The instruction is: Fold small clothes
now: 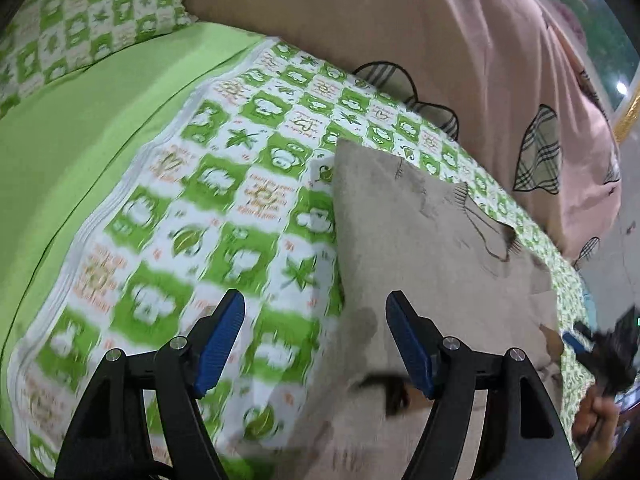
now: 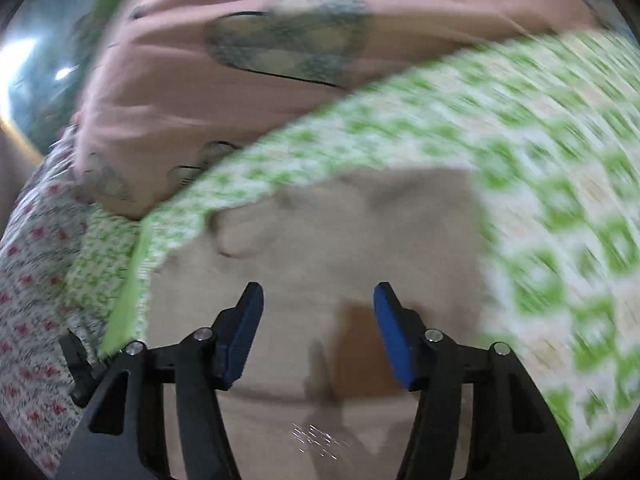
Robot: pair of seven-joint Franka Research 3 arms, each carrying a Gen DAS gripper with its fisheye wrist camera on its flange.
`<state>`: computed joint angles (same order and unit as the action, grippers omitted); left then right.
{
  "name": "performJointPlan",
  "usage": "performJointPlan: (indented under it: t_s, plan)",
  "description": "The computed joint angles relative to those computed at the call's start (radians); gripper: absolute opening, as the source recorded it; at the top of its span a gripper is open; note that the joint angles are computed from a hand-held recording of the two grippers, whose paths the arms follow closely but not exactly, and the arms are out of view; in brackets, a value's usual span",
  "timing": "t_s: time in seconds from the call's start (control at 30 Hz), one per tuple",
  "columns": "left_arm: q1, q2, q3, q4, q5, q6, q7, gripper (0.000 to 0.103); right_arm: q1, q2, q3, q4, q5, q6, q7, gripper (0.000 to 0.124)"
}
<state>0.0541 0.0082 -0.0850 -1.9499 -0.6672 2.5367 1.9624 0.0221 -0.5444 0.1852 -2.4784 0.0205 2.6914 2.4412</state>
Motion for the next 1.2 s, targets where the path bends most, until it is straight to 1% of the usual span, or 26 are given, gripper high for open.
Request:
performJointPlan:
  t_s: [0.07, 0.13, 0.17, 0.2, 0.23, 0.27, 0.3, 0.33, 0.37, 0.4, 0.47, 0.5, 0.57, 0.63, 0.7, 0.73, 0.77, 0.8, 0.83, 0.9, 0.97, 1.03, 1.1, 1.17, 1.2]
  plan:
    - [-0.006, 0.029, -0.007, 0.027, 0.062, 0.016, -0.037, 0.073, 0.006, -0.003, -0.003, -0.021, 0.009, -0.018, 0.004, 0.058]
    - [-0.009, 0.063, -0.013, 0.06, 0.148, 0.01, -0.095, 0.073, 0.02, 0.022, -0.003, -0.017, 0.008, -0.009, -0.011, 0.058]
    - [-0.009, 0.075, -0.017, 0.068, 0.187, 0.009, -0.119, 0.073, 0.03, 0.04, -0.005, -0.006, 0.008, -0.005, -0.026, 0.047]
    - [-0.01, 0.086, -0.02, 0.076, 0.229, 0.01, -0.141, 0.073, 0.046, 0.055, -0.016, 0.009, 0.015, -0.025, -0.049, 0.015]
    - [-0.012, 0.095, -0.022, 0.082, 0.278, 0.01, -0.168, 0.073, 0.054, 0.063, -0.018, 0.03, 0.017, -0.045, -0.057, 0.007]
    - [-0.012, 0.1, -0.025, 0.086, 0.315, 0.01, -0.188, 0.073, 0.05, 0.045, -0.011, 0.032, 0.005, -0.041, -0.053, 0.007]
    - [-0.01, 0.098, -0.029, 0.081, 0.333, 0.019, -0.194, 0.073, 0.032, 0.01, 0.01, 0.025, -0.027, -0.005, -0.041, 0.007]
    - [-0.01, 0.098, -0.032, 0.078, 0.353, 0.028, -0.204, 0.073, 0.013, -0.025, 0.033, 0.021, -0.054, -0.012, -0.025, 0.007]
    - [-0.012, 0.1, -0.033, 0.079, 0.379, 0.035, -0.222, 0.072, -0.01, -0.04, 0.056, 0.031, -0.08, -0.041, -0.005, 0.007]
    - [-0.015, 0.107, -0.033, 0.085, 0.413, 0.035, -0.252, 0.073, -0.014, -0.044, 0.057, 0.04, -0.087, -0.072, -0.005, 0.007]
    - [-0.013, 0.105, -0.041, 0.08, 0.421, 0.036, -0.263, 0.073, -0.022, -0.018, 0.054, 0.059, -0.108, -0.152, -0.007, 0.007]
    - [-0.013, 0.103, -0.042, 0.079, 0.43, 0.037, -0.269, 0.072, -0.018, -0.001, 0.045, 0.059, -0.106, -0.173, -0.004, 0.007]
    - [-0.016, 0.096, -0.044, 0.071, 0.459, 0.046, -0.281, 0.072, -0.004, 0.011, 0.027, 0.048, -0.103, -0.196, 0.0, 0.007]
    - [-0.02, 0.088, -0.045, 0.06, 0.489, 0.052, -0.285, 0.072, -0.017, 0.021, 0.035, 0.04, -0.13, -0.213, 0.039, 0.007]
    - [-0.023, 0.088, -0.043, 0.057, 0.52, 0.052, -0.29, 0.073, -0.012, 0.01, 0.028, 0.019, -0.13, -0.192, 0.074, 0.007]
    - [-0.021, 0.087, -0.042, 0.061, 0.517, 0.038, -0.292, 0.073, -0.013, 0.014, 0.031, 0.025, -0.136, -0.191, 0.087, 0.01]
    - [-0.017, 0.079, -0.042, 0.062, 0.502, 0.019, -0.29, 0.073, -0.01, 0.001, 0.032, 0.03, -0.137, -0.206, 0.101, 0.015]
    - [-0.014, 0.066, -0.041, 0.055, 0.489, 0.008, -0.284, 0.072, -0.005, -0.016, 0.035, 0.032, -0.137, -0.222, 0.114, 0.017]
    - [-0.011, 0.035, -0.041, 0.028, 0.465, 0.005, -0.261, 0.07, 0.004, -0.044, 0.036, 0.025, -0.136, -0.225, 0.122, 0.021]
    - [-0.016, -0.048, -0.031, -0.052, 0.426, 0.004, -0.196, 0.07, 0.02, -0.087, 0.054, 0.012, -0.138, -0.224, 0.137, 0.036]
    - [-0.032, -0.153, -0.005, -0.155, 0.379, -0.016, -0.133, 0.07, 0.048, -0.143, 0.074, -0.006, -0.131, -0.228, 0.142, 0.045]
    - [-0.057, -0.264, 0.033, -0.261, 0.335, -0.039, -0.084, 0.072, 0.072, -0.201, 0.091, -0.033, -0.119, -0.238, 0.146, 0.046]
    - [-0.078, -0.384, 0.072, -0.37, 0.326, -0.071, -0.063, 0.072, 0.1, -0.262, 0.111, -0.061, -0.095, -0.256, 0.161, 0.046]
    - [-0.081, -0.5, 0.095, -0.47, 0.355, -0.108, -0.088, 0.073, 0.125, -0.33, 0.139, -0.093, -0.071, -0.279, 0.189, 0.046]
    - [-0.081, -0.549, 0.106, -0.51, 0.37, -0.139, -0.109, 0.074, 0.13, -0.349, 0.153, -0.102, -0.066, -0.287, 0.2, 0.047]
